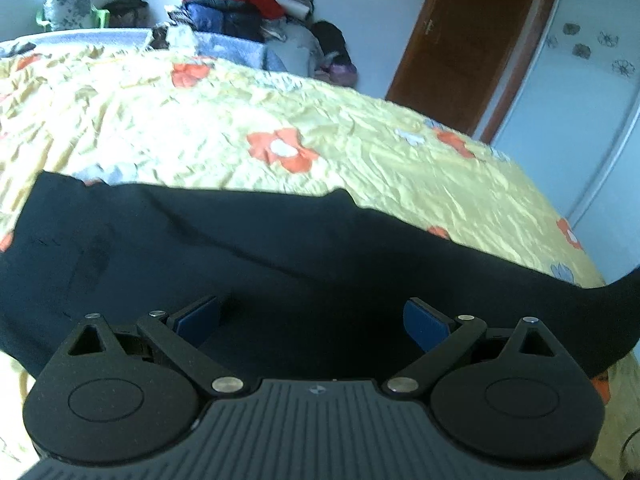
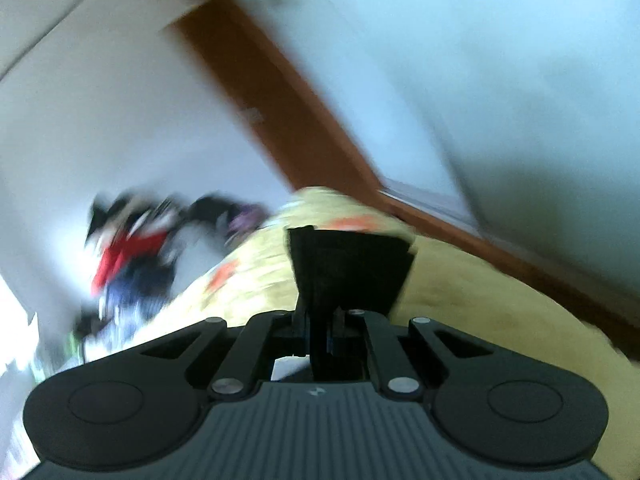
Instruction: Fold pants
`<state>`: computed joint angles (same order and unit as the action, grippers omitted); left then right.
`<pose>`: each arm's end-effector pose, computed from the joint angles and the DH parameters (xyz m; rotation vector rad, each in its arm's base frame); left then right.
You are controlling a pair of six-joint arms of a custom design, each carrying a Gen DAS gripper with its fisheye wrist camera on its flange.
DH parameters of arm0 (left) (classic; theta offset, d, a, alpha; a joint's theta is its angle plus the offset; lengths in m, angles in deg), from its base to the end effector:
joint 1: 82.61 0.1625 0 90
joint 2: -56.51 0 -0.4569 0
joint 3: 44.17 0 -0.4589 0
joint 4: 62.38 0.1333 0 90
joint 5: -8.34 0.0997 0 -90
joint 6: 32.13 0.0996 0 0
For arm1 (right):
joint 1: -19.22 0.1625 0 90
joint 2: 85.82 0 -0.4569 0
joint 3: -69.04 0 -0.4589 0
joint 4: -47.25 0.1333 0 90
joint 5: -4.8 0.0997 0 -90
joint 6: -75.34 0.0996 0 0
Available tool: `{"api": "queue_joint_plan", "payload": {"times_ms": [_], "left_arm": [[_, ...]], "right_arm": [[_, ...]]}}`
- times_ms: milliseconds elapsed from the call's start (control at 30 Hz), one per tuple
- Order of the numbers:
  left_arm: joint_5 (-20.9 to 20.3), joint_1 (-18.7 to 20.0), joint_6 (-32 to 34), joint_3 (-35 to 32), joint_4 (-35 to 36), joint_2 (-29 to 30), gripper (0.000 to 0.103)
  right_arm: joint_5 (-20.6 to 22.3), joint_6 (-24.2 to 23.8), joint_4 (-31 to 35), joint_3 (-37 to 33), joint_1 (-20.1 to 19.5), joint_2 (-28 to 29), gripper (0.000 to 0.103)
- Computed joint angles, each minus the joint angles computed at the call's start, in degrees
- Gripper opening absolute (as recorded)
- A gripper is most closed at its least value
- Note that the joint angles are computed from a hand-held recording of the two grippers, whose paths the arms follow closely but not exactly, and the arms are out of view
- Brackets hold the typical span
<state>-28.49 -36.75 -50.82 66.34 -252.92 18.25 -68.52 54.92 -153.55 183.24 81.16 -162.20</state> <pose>-0.2752 -0.5895 0.0031 0.2288 2.3608 -1.1199 -0.1349 -0.5972 0.3926 0.0958 -2.3159 1.6929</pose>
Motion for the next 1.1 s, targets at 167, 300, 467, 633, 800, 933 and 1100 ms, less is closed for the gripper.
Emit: {"api": "queue_joint_plan", "payload": {"times_ms": [167,300,467,633,800,933,1100], "left_arm": [[2.3,-0.5,0.7,0.3,-2.2,0.3,0.099],[4.1,-0.4,-0.3,0.6,0.0,-0.2,0.099],[4.8,-0.2,-1.4,0.7,0.2,-1.0,0.100],[4.2,0.2,-2.3,-2.4,5.3,-0.4,0.100],[0.7,-0.1,5.3,-8.6,7.3,3.8,0.100],[-1.7,-0.7,10.2,-12.8,8.6,7.6,0.101],[-0.8,-1.2,14.5,-16.7,12.2,12.0,0.101]], "right_arm": [[3.2,-18.7,11.8,2.0,8.6,2.8,0.007],[-2.2,-28.4,19.7,1.4,13.7,8.8,0.008],[-13.3,-38.7,21.2,1.3,17.3,13.3,0.033],[1.7,-37.8,30.9,2.6,13.7,4.5,0.056],[-14.9,-31.9,10.7,-1.9,13.8,7.8,0.057],[-15.7,-21.2,25.0,-11.0,10.9,9.4,0.058],[-4.2,-16.0,42.9,-19.0,7.3,12.8,0.012]]}}
